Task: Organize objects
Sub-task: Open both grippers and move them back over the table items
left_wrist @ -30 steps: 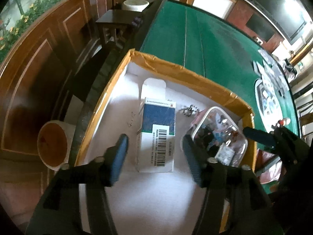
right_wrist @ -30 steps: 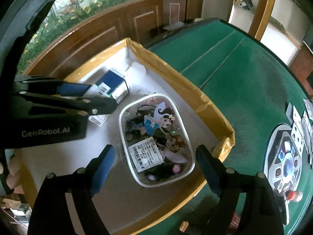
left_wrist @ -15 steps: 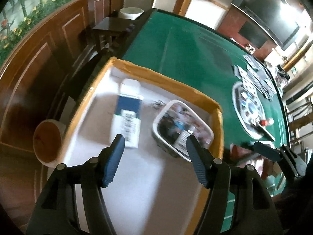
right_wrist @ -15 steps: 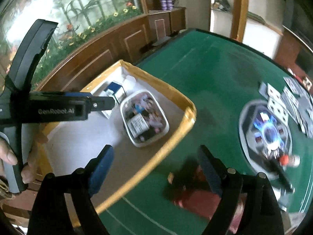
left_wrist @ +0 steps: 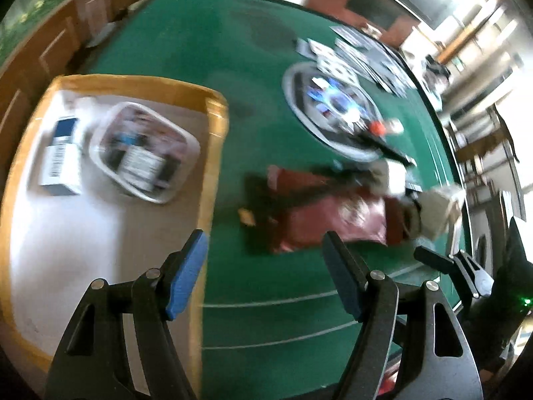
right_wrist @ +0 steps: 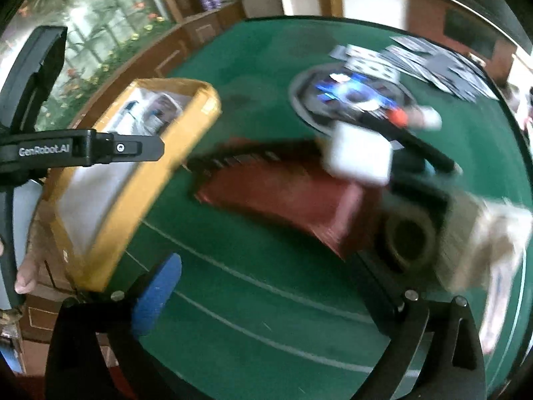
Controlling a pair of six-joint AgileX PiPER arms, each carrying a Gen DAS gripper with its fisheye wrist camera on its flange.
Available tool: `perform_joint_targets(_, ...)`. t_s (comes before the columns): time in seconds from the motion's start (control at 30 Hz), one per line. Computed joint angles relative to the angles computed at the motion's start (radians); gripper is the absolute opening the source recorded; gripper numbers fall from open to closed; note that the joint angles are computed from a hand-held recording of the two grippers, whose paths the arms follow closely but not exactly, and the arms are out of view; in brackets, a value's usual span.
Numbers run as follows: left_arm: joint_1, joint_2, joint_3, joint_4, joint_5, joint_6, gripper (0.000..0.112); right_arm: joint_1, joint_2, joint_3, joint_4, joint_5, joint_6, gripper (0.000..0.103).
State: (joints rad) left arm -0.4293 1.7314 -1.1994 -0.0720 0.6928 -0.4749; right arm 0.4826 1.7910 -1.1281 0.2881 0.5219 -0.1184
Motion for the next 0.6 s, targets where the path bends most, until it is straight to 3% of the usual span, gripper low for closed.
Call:
perform_joint_targets(0.2, -0.126, 0.132, -0.143, 0.176, 0.081, -0.07, 0.072, -0.076, -0.084, 0.149, 0.047, -0.035, -0.04, 0.101)
perform_joint_targets(0.4, -0.118, 0.229, -0.279, 0.187, 0.115, 0.035, 0.072, -0.128, -0.146, 0.194, 0.049, -0.04, -0.06, 0.101)
perform_joint_targets(0.5, -0.119, 0.319, -0.385, 0.238, 0.176, 0.071, 0.072, -0.152, -0.168, 0.204, 0.045, -0.036, -0.058, 0.101)
perform_joint_targets(0.6, -0.104, 0.378, -0.451, 0.2, 0.203, 0.151, 0.071, -0.17, -0.186, 0.217, 0.044, -0.032, -0.062, 0.101)
